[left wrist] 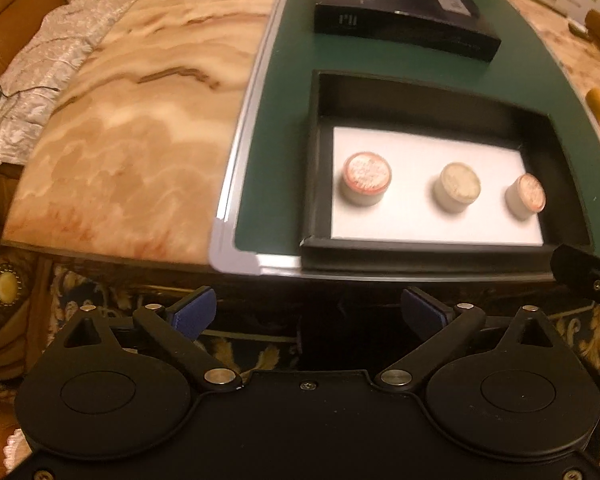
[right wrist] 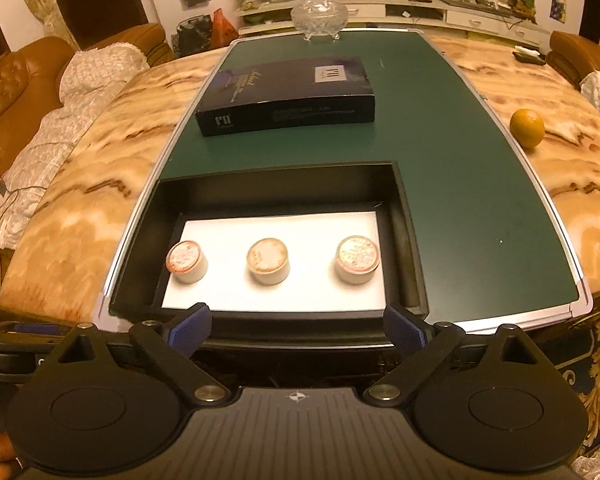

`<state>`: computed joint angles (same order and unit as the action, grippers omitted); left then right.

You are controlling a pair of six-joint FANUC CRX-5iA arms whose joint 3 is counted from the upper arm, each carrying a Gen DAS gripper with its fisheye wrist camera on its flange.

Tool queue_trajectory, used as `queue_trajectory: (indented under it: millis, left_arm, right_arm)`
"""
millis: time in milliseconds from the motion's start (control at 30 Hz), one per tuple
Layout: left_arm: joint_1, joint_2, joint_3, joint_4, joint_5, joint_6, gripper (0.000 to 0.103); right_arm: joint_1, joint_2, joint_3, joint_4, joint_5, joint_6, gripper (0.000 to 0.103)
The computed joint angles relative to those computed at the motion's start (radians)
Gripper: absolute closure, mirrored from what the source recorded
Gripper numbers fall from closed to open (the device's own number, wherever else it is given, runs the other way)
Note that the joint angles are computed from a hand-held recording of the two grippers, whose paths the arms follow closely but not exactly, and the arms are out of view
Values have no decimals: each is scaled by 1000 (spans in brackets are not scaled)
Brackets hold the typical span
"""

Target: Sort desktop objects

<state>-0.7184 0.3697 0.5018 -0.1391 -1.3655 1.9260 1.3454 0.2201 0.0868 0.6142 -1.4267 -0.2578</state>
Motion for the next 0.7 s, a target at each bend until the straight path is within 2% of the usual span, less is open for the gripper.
queue_trajectory:
  millis: [400, 700]
  left_arm:
    - [-3, -64, -66, 3, 23, -20, 2]
    - [-7, -90, -95, -13, 43, -24, 1]
  right_arm:
    - [30, 48, 79, -5, -51, 26, 0]
    - [37, 76, 116, -5, -73, 49, 0]
